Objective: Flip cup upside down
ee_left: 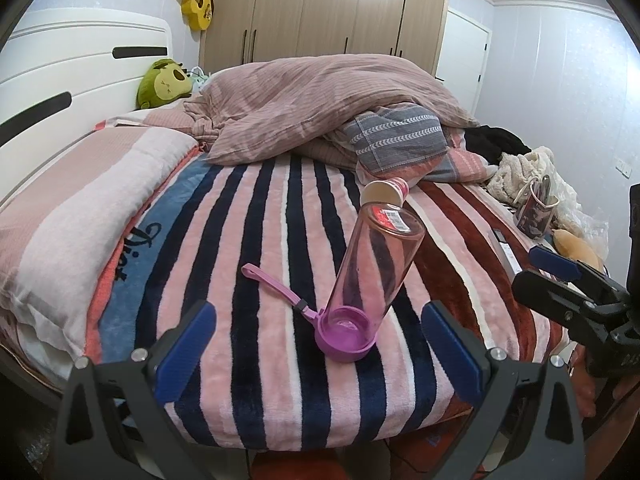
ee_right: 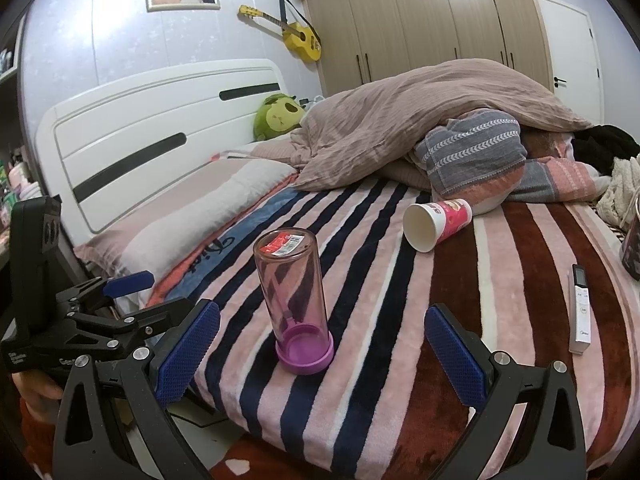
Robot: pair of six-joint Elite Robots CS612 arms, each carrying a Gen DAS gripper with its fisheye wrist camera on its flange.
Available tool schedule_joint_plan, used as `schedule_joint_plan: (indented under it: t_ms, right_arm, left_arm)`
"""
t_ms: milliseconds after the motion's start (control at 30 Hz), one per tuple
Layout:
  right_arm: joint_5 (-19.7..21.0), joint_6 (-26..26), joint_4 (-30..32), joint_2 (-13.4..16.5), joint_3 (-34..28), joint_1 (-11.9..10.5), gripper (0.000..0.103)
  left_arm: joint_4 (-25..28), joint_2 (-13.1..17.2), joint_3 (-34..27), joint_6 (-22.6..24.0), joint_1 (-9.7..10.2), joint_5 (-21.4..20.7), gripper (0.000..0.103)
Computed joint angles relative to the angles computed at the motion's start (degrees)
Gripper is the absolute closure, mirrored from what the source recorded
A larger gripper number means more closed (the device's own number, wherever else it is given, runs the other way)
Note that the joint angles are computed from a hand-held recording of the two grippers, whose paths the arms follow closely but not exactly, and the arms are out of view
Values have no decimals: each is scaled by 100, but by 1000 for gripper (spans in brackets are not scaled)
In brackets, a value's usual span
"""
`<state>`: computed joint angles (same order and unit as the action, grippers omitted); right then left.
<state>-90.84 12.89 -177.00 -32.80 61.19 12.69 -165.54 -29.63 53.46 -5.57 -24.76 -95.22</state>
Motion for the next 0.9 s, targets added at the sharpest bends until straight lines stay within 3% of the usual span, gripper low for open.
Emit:
schedule_joint_plan:
  t_ms: [900]
  right_arm:
    - [21,-6,7,3,4,-4,0]
  left_arm:
    - [-32,-40,65,19,-21,5,1]
